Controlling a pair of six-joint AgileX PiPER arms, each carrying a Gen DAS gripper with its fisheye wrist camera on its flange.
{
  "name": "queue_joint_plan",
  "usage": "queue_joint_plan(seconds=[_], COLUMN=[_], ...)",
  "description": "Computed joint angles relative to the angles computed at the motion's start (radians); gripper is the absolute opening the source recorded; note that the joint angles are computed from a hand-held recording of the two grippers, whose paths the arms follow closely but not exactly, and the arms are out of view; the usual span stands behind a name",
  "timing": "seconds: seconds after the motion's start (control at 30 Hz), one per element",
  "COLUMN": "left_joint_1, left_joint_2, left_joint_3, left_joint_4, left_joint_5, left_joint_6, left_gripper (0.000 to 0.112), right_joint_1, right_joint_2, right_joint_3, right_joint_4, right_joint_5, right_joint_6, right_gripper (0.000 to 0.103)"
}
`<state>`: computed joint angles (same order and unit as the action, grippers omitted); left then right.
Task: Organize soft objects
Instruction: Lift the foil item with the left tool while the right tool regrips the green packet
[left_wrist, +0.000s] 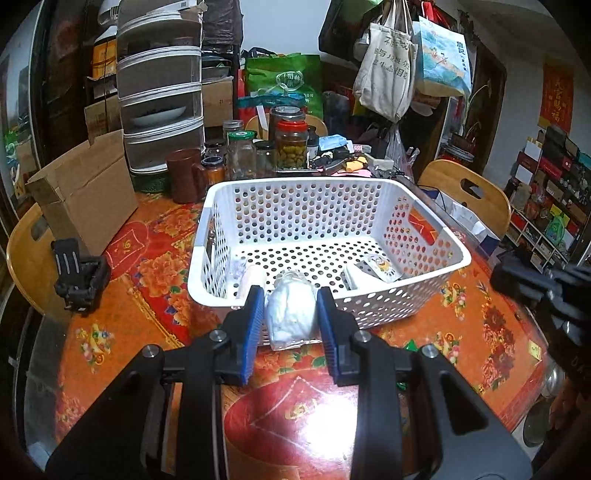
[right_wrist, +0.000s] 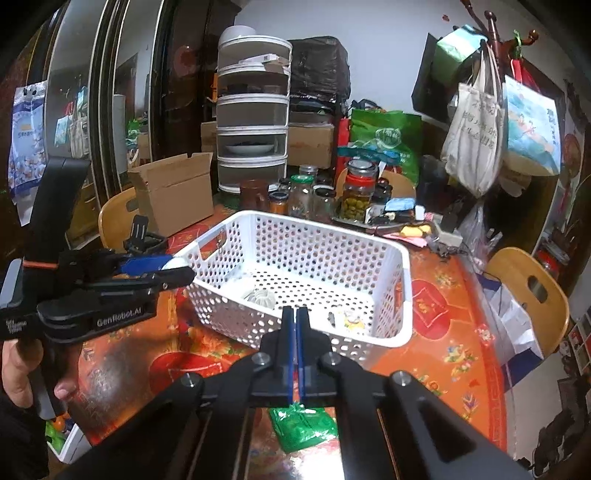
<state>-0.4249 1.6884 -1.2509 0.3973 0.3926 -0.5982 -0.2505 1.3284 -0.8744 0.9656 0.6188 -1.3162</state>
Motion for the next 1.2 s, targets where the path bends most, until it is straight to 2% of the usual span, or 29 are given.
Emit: queue_joint_plan(seconds=[0.13,0.2,0.23,0.27,0.3,0.43,0.6,0.7,0.77,0.93,1.0,1.03,1.07,1.2], left_joint_1=[0.007,0.010,0.011,0.012,0.013,0.019,0.027,0.038,0.045,0.055,0.059,0.061,0.064,0.065], left_joint_2=[0.007,0.007,0.011,0.017,0.021,0.039,0.052,0.055,0.059,0.064,0.064,0.065,0.064,0.063], left_joint_3=[0.029,0.053,0.059,0.066,0.070,0.088,0.101,0.111,0.114,0.120,0.124,0.124,0.125,0.127], left_joint_4=[-0.012,-0.009,-0.007,-0.013,-0.014,-0.030,-0.029,-0.055,-0.076,-0.103,-0.112,-0.121,-0.132,-0.143], left_joint_5=[-0.028,-0.049,-0.056,-0.064,-0.068,-0.093,-0.112,-0.126,-0.133,-0.144,-0.149,-0.149,-0.150,-0.152], left_joint_6=[0.004,-0.004,-0.007,-0.003,-0.003,0.002,-0.005,0.016,0.038,0.061,0.067,0.075,0.086,0.096], left_gripper=[0.027,0.027,0.027,0.027,0.027,0.027,0.027,0.027,0.027,0.027,0.027,0.027,0.027,0.027], right_joint_1=[-0.055,-0.060,-0.064,-0.068,-0.073,-0.053,-0.047,-0.025,-0.005,0.042,0.062,0.073,0.062,0.057], right_joint_2=[0.073,0.141,0.171,0.201,0.236,0.310,0.378,0.384,0.388,0.388,0.384,0.381,0.380,0.377], right_joint_3=[0.047,0.071,0.084,0.095,0.104,0.119,0.114,0.125,0.134,0.150,0.160,0.167,0.166,0.174], right_joint_4=[0.056,0.050,0.068,0.086,0.107,0.120,0.155,0.174,0.201,0.238,0.264,0.291,0.306,0.335], right_joint_5=[0.050,0.029,0.009,-0.009,-0.025,-0.101,-0.134,-0.167,-0.199,-0.276,-0.310,-0.334,-0.318,-0.315], right_joint_6=[-0.094,-0.108,-0.128,-0.153,-0.181,-0.195,-0.233,-0.256,-0.284,-0.308,-0.330,-0.353,-0.366,-0.399], right_gripper=[0.002,0.021,0.048,0.066,0.068,0.072,0.073,0.074,0.079,0.080,0.078,0.072,0.063,0.059])
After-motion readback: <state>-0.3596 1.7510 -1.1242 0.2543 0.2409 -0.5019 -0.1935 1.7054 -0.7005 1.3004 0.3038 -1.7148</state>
